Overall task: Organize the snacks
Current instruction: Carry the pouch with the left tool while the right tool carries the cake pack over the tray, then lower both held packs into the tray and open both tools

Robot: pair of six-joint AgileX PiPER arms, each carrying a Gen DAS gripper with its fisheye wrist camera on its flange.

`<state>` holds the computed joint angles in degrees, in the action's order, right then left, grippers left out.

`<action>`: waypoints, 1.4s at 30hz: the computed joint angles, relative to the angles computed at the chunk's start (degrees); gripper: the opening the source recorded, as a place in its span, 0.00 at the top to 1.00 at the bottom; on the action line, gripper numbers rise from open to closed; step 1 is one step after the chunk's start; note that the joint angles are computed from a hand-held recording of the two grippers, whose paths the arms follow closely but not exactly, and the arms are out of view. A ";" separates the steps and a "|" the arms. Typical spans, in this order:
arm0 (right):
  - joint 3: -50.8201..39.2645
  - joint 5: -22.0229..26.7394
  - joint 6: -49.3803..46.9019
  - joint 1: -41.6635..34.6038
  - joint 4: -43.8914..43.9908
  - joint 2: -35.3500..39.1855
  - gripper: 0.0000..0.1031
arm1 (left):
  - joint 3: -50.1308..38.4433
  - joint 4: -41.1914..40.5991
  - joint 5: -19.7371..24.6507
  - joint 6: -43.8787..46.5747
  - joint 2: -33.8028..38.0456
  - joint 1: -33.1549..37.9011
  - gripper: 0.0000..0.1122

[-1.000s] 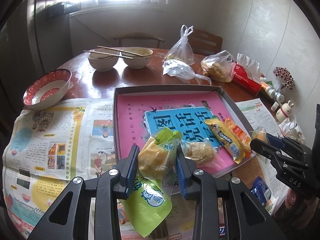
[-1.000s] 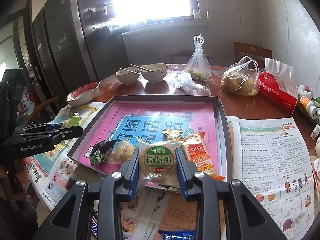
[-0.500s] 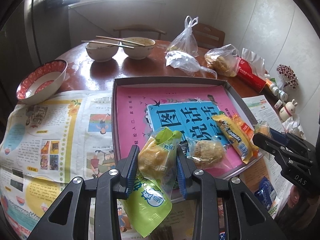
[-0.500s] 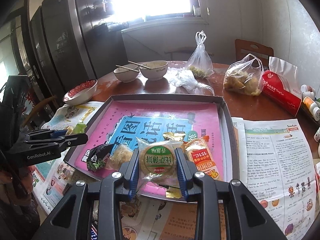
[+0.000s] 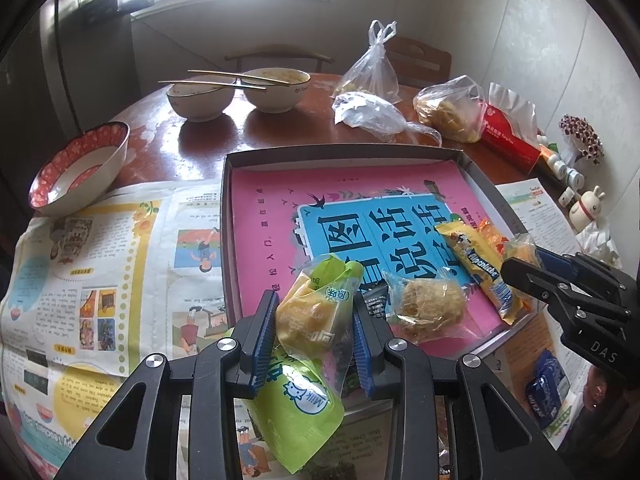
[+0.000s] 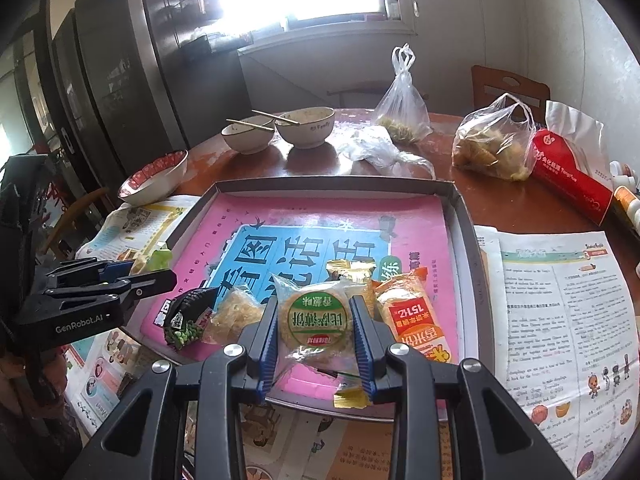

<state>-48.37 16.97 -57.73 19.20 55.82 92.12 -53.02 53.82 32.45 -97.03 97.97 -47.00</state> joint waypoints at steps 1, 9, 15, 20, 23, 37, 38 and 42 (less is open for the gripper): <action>-0.14 0.01 0.03 0.05 -0.01 0.34 0.67 | -0.25 -0.11 0.25 0.20 0.26 -0.15 0.68; -1.14 0.54 0.64 -0.08 -0.60 2.27 0.67 | -2.75 -1.64 0.80 2.85 2.29 -0.99 0.68; -1.66 0.95 0.40 -0.35 -0.38 3.31 0.67 | -4.28 -3.14 0.33 4.99 3.67 -0.84 0.68; -2.15 1.28 0.25 -0.30 -0.49 4.22 0.67 | -5.04 -3.67 0.07 5.77 4.18 -0.54 0.68; -2.57 1.46 0.14 -0.16 -0.46 4.85 0.67 | -5.33 -4.14 -0.72 6.33 4.48 -0.17 0.68; -3.20 0.72 1.04 1.05 -1.45 6.40 0.67 | -5.61 -4.72 -1.61 6.30 5.02 0.46 0.67; -3.19 0.70 1.03 1.06 -1.50 6.37 0.67 | -5.43 -4.67 -1.76 6.17 4.89 0.54 0.67; -3.20 0.86 1.67 1.31 -2.26 6.38 0.67 | -5.26 -4.57 -1.94 6.01 4.77 0.57 0.67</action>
